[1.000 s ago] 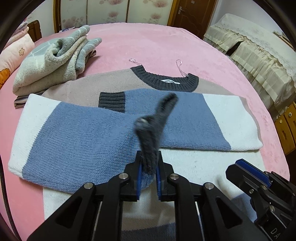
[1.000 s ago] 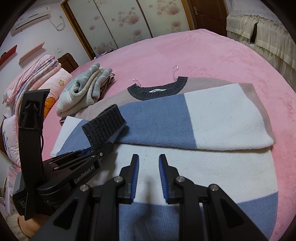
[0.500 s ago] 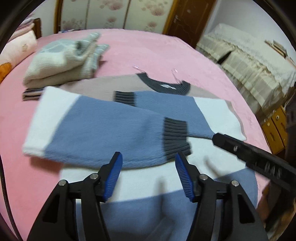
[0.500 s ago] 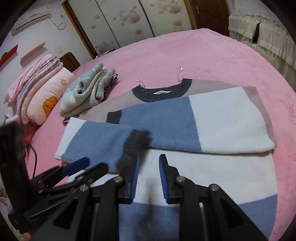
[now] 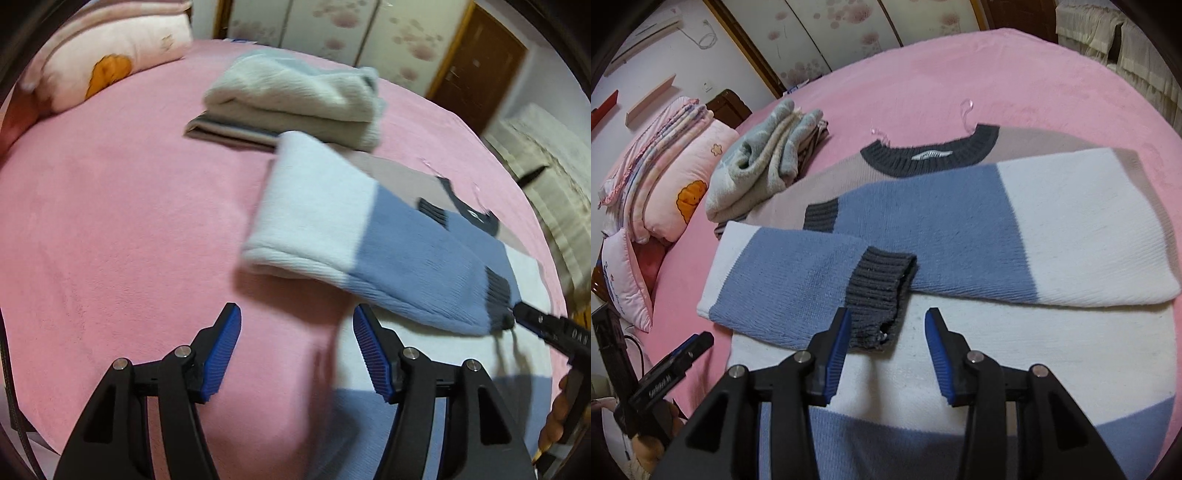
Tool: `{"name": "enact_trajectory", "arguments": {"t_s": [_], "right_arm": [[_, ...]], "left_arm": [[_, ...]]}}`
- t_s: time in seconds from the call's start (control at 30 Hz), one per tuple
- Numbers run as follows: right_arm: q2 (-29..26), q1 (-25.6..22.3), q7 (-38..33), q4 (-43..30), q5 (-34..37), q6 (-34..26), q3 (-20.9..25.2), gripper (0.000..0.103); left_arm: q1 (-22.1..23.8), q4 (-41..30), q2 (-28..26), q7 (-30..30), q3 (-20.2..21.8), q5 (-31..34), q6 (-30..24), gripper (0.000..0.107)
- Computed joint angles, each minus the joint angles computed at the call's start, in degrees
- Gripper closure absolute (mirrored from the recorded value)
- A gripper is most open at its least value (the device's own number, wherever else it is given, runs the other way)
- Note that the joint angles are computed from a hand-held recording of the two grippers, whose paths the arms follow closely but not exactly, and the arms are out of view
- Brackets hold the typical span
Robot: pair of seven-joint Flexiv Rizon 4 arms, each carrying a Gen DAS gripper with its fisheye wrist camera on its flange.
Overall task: Fold small clothes
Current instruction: 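Grasp the dark grey cuff of the folded sleeve with the right gripper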
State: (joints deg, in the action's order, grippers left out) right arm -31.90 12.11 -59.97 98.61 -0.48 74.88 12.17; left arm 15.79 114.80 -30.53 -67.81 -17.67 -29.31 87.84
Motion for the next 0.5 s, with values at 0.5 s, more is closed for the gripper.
{"name": "enact_trajectory", "arguments": {"t_s": [0.5], "right_arm": [[-5.71, -0.71, -7.28, -8.96, 2.85, -5.54, 3.13, 0.089]], "left_arm": [[8.32, -2.12, -5.37, -0.16, -9.44, -2.38, 1.02, 0.041]]}}
